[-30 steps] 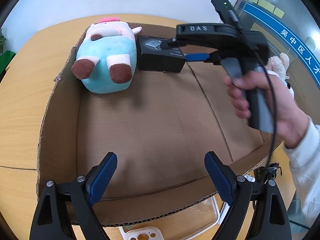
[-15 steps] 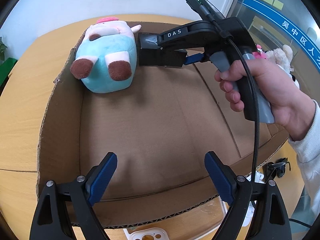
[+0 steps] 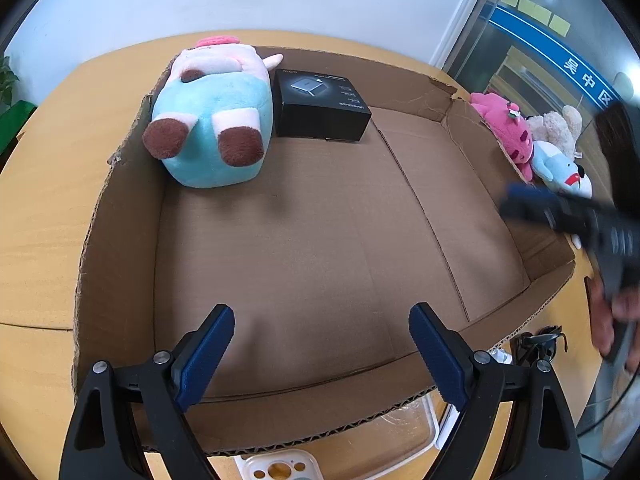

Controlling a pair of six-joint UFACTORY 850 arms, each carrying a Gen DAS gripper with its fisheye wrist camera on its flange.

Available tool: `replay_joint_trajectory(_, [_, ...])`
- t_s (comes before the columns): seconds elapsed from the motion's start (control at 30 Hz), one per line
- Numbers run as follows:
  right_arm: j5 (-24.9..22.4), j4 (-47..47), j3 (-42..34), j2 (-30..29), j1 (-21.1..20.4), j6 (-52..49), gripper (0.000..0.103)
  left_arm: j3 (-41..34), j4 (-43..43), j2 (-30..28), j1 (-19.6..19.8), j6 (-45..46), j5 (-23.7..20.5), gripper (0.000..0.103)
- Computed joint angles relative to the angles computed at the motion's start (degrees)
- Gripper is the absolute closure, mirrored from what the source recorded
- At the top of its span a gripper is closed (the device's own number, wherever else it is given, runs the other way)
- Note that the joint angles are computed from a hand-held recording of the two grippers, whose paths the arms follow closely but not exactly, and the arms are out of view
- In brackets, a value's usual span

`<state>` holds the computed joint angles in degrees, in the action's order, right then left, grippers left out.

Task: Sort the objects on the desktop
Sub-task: 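Move the right gripper toward the black sunglasses on the table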

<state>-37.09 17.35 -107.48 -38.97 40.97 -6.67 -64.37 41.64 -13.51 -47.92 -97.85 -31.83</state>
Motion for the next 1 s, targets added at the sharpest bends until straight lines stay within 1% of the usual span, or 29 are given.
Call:
replay_joint_trajectory(0.03, [0.24,-0.94,3.27,2.08,-1.25,-0.64,0.025,-0.31,-0.31,-0.21,-0.07,0.29,-0.31,0.014])
replay_joint_trajectory(0.1, [0.32,-4.45,7.18,4.14,-2.04,1.38,0.025,-1.10,-1.14,-0.77,-0.14,1.25,-0.87,0.014])
replay_joint_trajectory(0.13, [0.37,-5.15,9.27,5.08,-2.34,1.82,0.025,-0.73,-2.23,-0.45,-0.01,4.36,0.74,0.014])
replay_joint_trajectory(0.2, [0.42,-3.90,11.54,6.16,-3.05,0.35,0.025,-1.33,-2.66,-0.83,-0.50,4.79,-0.26,0.014])
replay_joint_trajectory(0.3, [1.71,0.21,15.04,8.01,-3.32,-3.68,0.025,-2.68,-3.98,-2.01,-1.07,6.59,-2.90,0.014])
replay_joint_trajectory(0.33, [2.02,2.07,15.53,8.38,-3.60,-5.30,0.025,-2.77,-3.78,-2.14,-0.99,6.33,-3.15,0.014])
replay_joint_trajectory(0.4, [2.87,7.13,17.43,10.27,-4.41,-9.76,0.025,-2.13,-2.87,-1.60,-0.52,5.42,-2.20,0.014])
replay_joint_trajectory(0.47, [4.78,13.39,20.78,13.72,-5.49,-17.37,0.025,-1.99,-3.20,-1.39,-0.07,5.69,-1.74,0.014])
replay_joint_trajectory(0.53, [6.34,15.62,23.51,16.71,-6.27,-21.55,0.025,-2.12,-3.77,-1.49,0.31,6.29,-2.01,0.014])
replay_joint_trajectory(0.57, [6.78,15.25,24.50,17.77,-6.75,-21.62,0.025,-2.19,-3.66,-1.46,0.41,5.83,-2.06,0.014])
replay_joint_trajectory(0.6, [7.17,14.89,25.74,18.99,-7.35,-21.42,0.025,-1.80,-2.98,-1.08,0.42,4.84,-1.80,0.014])
replay_joint_trajectory(0.63, [7.52,15.96,27.69,20.73,-8.33,-22.72,0.025,-1.12,-0.71,-0.22,0.16,1.56,-1.42,0.014])
replay_joint_trajectory(0.7, [7.78,20.80,31.49,23.70,-9.91,-29.25,0.024,-0.18,2.91,1.30,-0.80,-3.57,-1.85,0.014])
replay_joint_trajectory(0.73, [7.64,21.67,33.80,25.46,-10.63,-32.79,0.023,-0.04,4.85,2.09,-1.61,-6.03,-3.07,0.014])
replay_joint_trajectory(0.77, [7.82,20.14,34.99,26.21,-10.84,-33.93,0.022,-0.32,6.25,2.75,-2.79,-7.59,-5.08,0.014])
replay_joint_trajectory(0.8, [8.60,16.21,36.44,26.74,-10.85,-32.91,0.022,-0.57,7.50,3.19,-3.71,-8.44,-6.15,0.014])
replay_joint_trajectory(0.83, [8.84,11.43,37.03,26.77,-10.65,-29.54,0.022,-0.89,8.38,3.38,-4.35,-8.90,-6.74,0.014])
replay_joint_trajectory(0.87, [8.23,9.03,37.66,26.14,-11.02,-28.34,0.022,-1.21,10.09,3.71,-5.60,-10.16,-7.66,0.013])
replay_joint_trajectory(0.9, [7.13,9.04,37.90,25.52,-11.40,-28.39,0.022,-1.54,11.29,3.77,-6.52,-11.16,-8.30,0.012])
replay_joint_trajectory(0.93, [5.59,11.45,38.03,24.60,-12.18,-30.69,0.022,-1.84,12.50,3.77,-7.43,-12.30,-8.75,0.010])
replay_joint_trajectory(1.0, [5.12,17.71,38.48,23.28,-12.94,-37.26,0.022,-2.39,14.22,3.44,-8.90,-14.67,-8.99,0.008])
